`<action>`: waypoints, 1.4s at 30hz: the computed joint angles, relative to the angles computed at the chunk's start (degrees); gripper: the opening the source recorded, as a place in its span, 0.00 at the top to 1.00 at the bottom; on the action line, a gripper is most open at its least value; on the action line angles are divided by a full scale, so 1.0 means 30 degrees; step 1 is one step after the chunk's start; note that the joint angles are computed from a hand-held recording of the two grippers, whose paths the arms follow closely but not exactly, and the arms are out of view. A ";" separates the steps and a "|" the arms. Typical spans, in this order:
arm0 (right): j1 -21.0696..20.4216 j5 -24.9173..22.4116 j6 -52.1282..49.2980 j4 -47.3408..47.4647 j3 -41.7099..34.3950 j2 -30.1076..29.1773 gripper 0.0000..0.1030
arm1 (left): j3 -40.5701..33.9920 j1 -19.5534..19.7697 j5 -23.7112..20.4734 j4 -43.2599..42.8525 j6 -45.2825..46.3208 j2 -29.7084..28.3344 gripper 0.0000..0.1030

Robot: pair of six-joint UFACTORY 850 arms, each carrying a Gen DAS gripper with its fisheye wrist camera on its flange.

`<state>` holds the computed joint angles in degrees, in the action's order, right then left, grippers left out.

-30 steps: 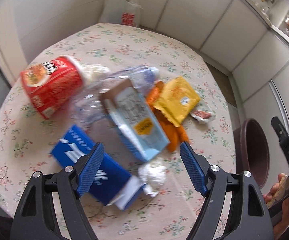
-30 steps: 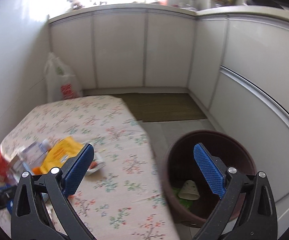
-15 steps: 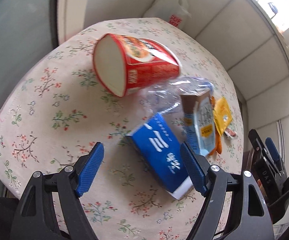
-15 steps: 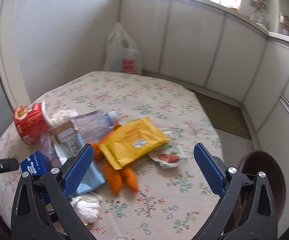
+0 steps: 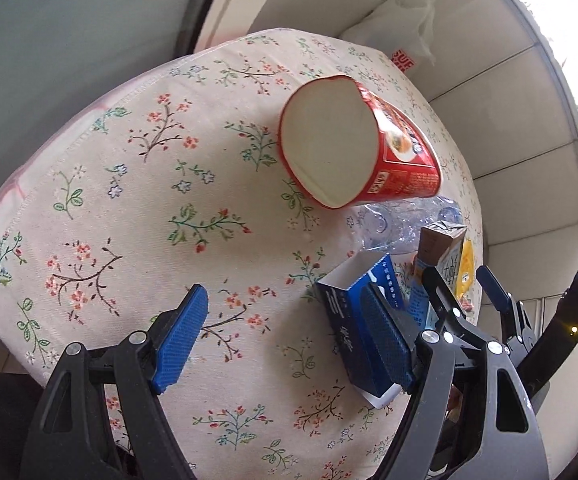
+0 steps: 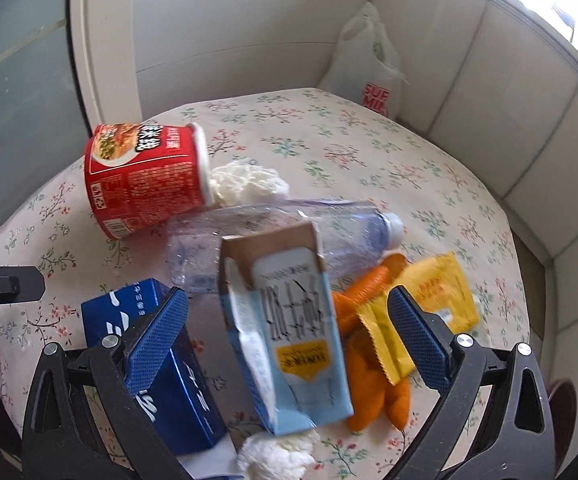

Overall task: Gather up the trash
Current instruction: 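Grasp the white-and-blue milk carton with the right tool, then grasp the blue box with the left tool while the right tool holds the carton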

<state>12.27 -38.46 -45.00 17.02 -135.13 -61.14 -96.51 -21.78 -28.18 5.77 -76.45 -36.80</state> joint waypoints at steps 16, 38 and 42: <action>0.0011 -0.1335 0.1279 -0.0786 -0.2587 -0.1707 0.13 | 0.0017 0.0140 0.0021 -0.1464 0.1002 -0.0355 0.26; -0.1723 -0.0613 0.0882 0.2122 -0.1076 -0.0051 0.46 | -0.7929 -0.0574 -0.3676 -0.3119 0.0858 -0.5411 0.26; -0.2056 -0.0255 0.0273 0.3041 -0.0193 0.0602 0.45 | -1.0719 -0.0882 -0.5405 -0.1970 0.0544 -0.7013 0.26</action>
